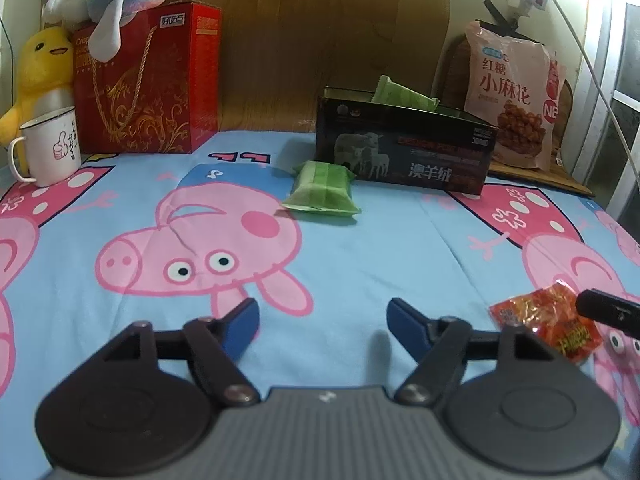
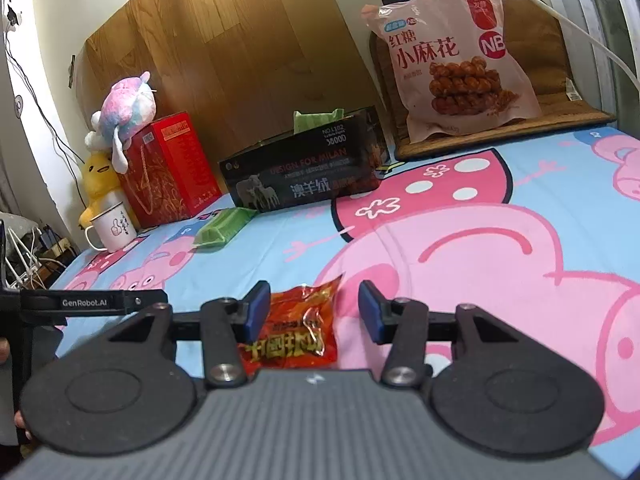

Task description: Organize snacks

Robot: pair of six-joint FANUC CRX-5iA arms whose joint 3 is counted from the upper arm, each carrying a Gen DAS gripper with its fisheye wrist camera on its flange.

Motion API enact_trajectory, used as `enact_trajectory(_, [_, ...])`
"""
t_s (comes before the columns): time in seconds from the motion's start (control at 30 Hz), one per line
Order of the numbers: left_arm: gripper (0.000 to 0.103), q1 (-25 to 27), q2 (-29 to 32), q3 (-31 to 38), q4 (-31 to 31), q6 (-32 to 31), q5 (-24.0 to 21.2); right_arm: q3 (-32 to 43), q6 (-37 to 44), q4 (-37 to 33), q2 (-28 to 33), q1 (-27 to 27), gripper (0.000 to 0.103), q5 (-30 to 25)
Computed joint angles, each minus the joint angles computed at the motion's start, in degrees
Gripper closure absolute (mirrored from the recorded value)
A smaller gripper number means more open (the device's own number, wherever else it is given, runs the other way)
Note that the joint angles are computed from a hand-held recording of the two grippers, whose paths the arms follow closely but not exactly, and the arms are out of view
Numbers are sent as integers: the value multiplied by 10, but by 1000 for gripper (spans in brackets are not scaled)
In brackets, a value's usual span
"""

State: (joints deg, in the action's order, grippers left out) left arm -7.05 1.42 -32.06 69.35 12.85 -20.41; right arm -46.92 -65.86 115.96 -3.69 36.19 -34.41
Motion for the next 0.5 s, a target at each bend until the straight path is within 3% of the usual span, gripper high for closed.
enact_trajectory(0.13, [25,-18,-4,-16,68,-64,15,-3,-20,16,-2,-6,51,4])
enact_trajectory(0.5, [21,-42,-11,-35,174,-173,15,-3,-21,11,1,0,51,-13])
